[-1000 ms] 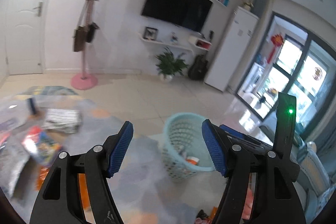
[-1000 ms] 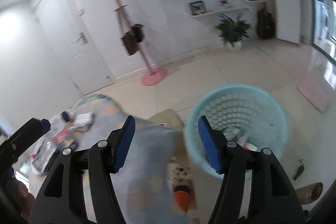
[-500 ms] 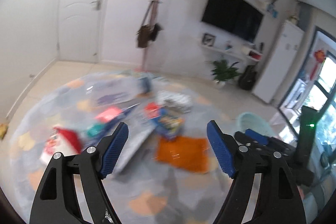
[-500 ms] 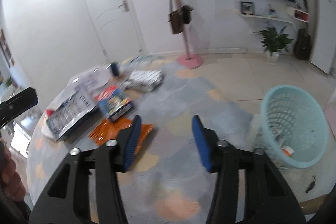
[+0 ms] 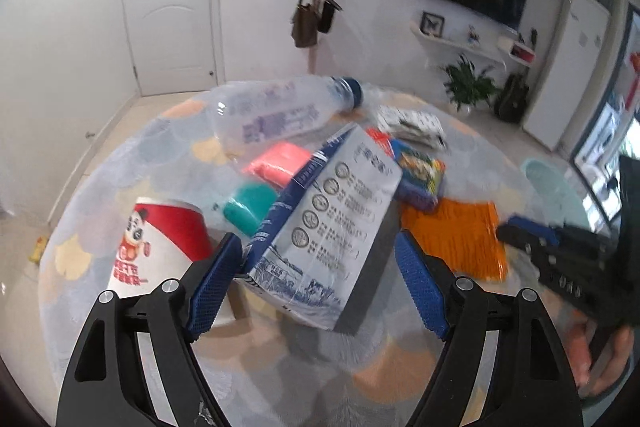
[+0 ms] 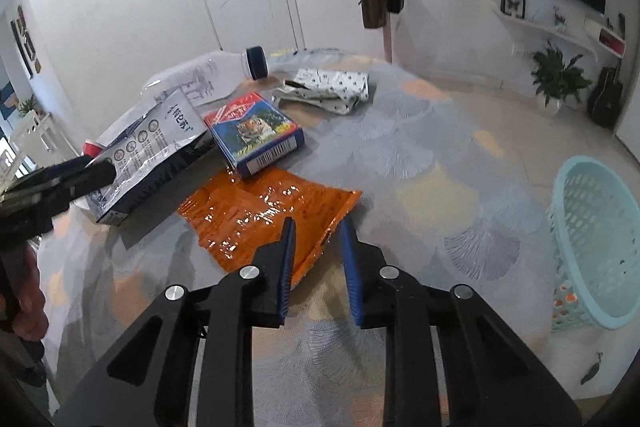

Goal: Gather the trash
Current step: 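Return to the table and grasp a white milk carton with the left tool, then grasp the tiger-print card box with the right tool while the left tool holds the carton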

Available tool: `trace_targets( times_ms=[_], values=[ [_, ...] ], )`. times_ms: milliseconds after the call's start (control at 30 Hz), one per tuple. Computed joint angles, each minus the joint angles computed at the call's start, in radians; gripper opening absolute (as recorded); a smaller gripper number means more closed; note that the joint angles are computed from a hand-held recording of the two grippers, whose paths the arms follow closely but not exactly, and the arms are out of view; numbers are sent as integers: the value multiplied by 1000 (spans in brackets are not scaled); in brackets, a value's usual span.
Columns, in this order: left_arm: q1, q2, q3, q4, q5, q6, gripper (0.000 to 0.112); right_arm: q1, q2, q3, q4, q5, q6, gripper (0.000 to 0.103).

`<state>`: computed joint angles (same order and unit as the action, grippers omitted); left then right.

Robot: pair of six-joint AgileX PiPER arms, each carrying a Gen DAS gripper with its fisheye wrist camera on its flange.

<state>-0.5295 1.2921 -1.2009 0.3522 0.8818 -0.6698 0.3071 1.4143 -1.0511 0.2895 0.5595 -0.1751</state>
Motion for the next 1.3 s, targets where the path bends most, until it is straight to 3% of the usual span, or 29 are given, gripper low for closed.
trace_targets(
  times_ms=[100,167,300,467,500,567,600,667,733,800,867,1000,1067,1133,1300],
  values=[
    [45,-32,18,-220,-1,180,76,-7,1,1,46,11,-57,20],
    [39,-37,24,-263,4,218,76,6,-1,1,36,15,-56,20],
    [-17,21,-20,-116,44,113,78,26,-11,9,-2,-2,-26,20],
    [-15,157,-115,-89,92,85,78,-34,-18,23,190,15,-202,21],
    [-16,183,-131,-81,103,72,78,-48,-24,29,230,19,-241,23],
    [-15,203,-133,-84,100,61,78,-50,-23,27,231,16,-239,44],
    [-14,201,-118,-83,82,46,77,-44,-24,25,215,11,-223,46],
    [-34,178,-83,-28,63,-10,58,-28,-26,19,178,4,-196,47],
    [-28,143,-51,-47,40,-7,58,-6,-11,-7,135,15,-169,47],
    [-19,80,11,-80,-22,-14,58,45,16,-56,-13,14,-58,47],
    [-38,18,77,-42,-58,-81,58,66,49,-114,-71,32,-14,60],
    [-72,-57,181,72,-106,-260,58,73,168,-274,-69,102,-30,69],
    [-84,-105,221,129,-123,-346,58,61,264,-385,-17,178,-78,87],
    [-112,-139,249,207,-130,-456,58,59,340,-470,-14,229,-77,88],
    [-136,-143,257,268,-113,-533,58,70,465,-616,-40,284,-59,88]
  ],
)
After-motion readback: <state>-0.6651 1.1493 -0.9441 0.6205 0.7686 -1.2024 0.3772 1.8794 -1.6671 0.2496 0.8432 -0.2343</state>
